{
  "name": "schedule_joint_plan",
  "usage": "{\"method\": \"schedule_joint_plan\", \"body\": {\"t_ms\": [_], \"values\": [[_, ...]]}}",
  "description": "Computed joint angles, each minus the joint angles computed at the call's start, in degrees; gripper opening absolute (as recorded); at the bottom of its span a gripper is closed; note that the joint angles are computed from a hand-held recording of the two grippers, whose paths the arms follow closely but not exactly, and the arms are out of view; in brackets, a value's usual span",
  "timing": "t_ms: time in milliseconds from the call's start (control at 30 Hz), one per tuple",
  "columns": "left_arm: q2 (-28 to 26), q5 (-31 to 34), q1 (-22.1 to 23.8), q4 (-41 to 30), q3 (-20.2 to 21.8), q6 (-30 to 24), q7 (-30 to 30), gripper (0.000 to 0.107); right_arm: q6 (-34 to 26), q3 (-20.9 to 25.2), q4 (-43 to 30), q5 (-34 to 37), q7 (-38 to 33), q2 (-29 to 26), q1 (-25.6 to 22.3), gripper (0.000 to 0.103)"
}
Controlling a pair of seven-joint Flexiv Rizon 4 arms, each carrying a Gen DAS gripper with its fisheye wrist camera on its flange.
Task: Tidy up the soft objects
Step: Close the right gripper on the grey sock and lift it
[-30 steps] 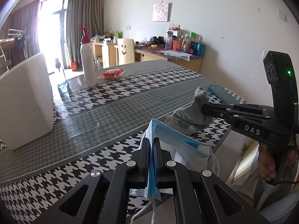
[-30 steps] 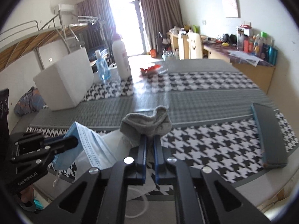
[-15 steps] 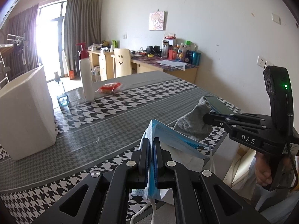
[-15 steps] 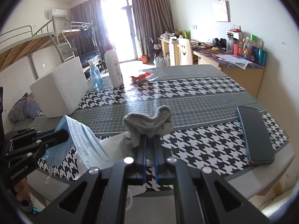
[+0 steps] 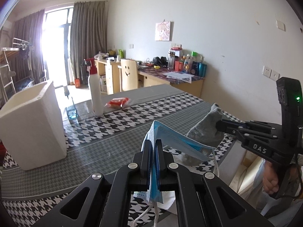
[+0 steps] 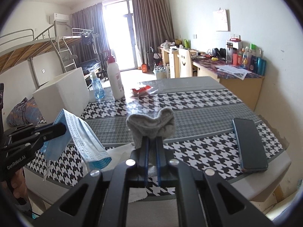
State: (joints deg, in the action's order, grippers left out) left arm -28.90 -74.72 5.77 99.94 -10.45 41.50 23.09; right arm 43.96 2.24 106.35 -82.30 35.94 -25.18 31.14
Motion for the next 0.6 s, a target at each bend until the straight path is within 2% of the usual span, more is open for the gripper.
{"method": "schedule_joint_plan", "body": {"t_ms": [333, 500, 600], "values": [[0.62, -3.53, -0.22, -0.43, -0.19, 1.89, 0.64, 0.004, -4.32, 0.28, -1.82, -0.82, -3.22, 0.78, 1.47, 0.010], [0.46, -3.84, -0.44, -0.45, 0.21, 2.40, 0.46, 0.004, -4.12, 0.17, -2.59, -1.35, -3.84, 0.36, 1.33, 0.009], [0.16, -3.53, -0.30, -0.75, 0.23, 2.41, -0.28, 0.004, -4.18, 0.44, -2.81, 0.94, -5.48, -0.33, 1.28, 0.010]]}}
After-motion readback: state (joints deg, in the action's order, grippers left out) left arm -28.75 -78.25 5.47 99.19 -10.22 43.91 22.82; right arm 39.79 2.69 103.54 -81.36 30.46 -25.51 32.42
